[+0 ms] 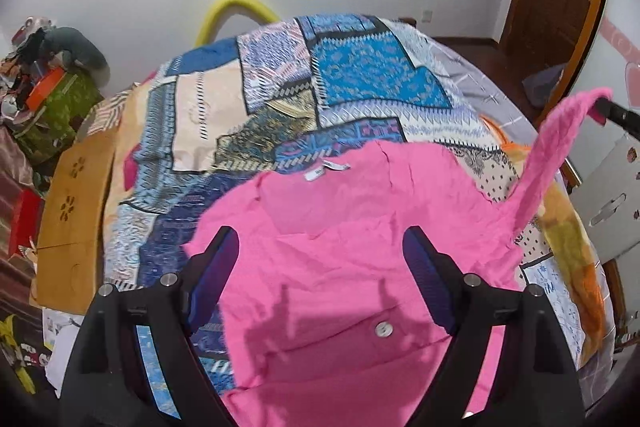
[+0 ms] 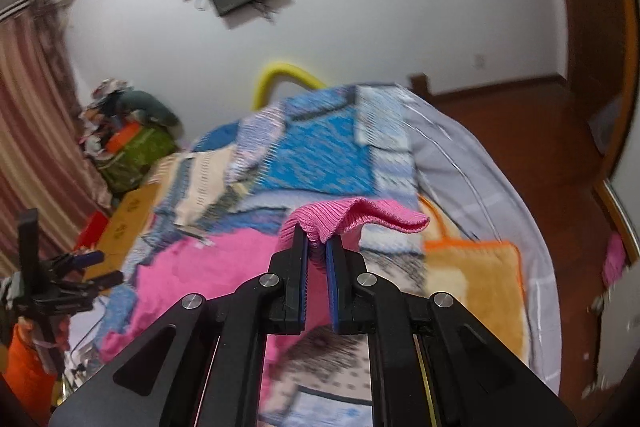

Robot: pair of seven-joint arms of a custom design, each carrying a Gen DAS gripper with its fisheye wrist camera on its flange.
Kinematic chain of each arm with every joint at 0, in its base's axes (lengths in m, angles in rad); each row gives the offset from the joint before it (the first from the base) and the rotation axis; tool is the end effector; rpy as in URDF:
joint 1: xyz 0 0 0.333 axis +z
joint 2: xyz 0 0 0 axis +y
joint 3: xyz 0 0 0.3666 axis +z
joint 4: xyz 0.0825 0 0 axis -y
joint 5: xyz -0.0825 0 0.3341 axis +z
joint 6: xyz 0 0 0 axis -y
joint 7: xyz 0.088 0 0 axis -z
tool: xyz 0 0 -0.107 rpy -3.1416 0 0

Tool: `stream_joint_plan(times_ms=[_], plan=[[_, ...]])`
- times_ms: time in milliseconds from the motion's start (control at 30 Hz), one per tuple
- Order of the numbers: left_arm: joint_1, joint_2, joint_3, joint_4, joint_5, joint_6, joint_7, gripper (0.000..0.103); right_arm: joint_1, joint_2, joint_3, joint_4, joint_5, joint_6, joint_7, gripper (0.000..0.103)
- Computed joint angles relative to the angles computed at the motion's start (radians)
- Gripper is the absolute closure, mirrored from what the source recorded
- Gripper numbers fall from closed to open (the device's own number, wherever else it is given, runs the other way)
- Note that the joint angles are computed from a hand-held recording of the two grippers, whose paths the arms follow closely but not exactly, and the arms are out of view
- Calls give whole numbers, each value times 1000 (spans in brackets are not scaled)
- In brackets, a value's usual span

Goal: Fold small clothes
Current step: 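Grasp the other sleeve's ribbed cuff with the right tool and lift, then lay the sleeve across the cardigan front and open the right tool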

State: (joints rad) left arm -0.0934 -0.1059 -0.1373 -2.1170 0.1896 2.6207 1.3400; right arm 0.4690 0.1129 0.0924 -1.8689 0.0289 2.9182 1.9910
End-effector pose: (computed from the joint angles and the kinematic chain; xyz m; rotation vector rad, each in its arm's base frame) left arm 0.4988 -0.1252 0.6002 -1.7257 1.9835 -0.5881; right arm 0.5113 0.3153 0.6378 -1.6541 1.4809 -0.2934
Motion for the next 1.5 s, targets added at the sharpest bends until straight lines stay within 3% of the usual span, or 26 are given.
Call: stream_joint_plan(times_ms=[300,567,833,967,1100,1167,1500], plan=[[25,-73,47,-38,-75,-22,60,16,80,185,59,320,59,-145,-175,96],[57,-107,70,-99,-69,6,94,15,179,416,67,629,96,-387,-287,96],[58,-98,89,-138,-118,27,147,15,236,559,53,812,135,-566,-311,94],[64,-85,90,-144,-137,24,154,15,247,587,44,859,145,-612,-300,92],[69,-72,83,-139,-145,9,149,15,246,574,43,849,159,-615,-294,84],[71,-68,79,-138,-143,6,147,15,243,548,40,806,161,-576,-297,75],[60,0,64,-88,-182,-41,162,15,215,397,10,577,120,-427,-286,58]])
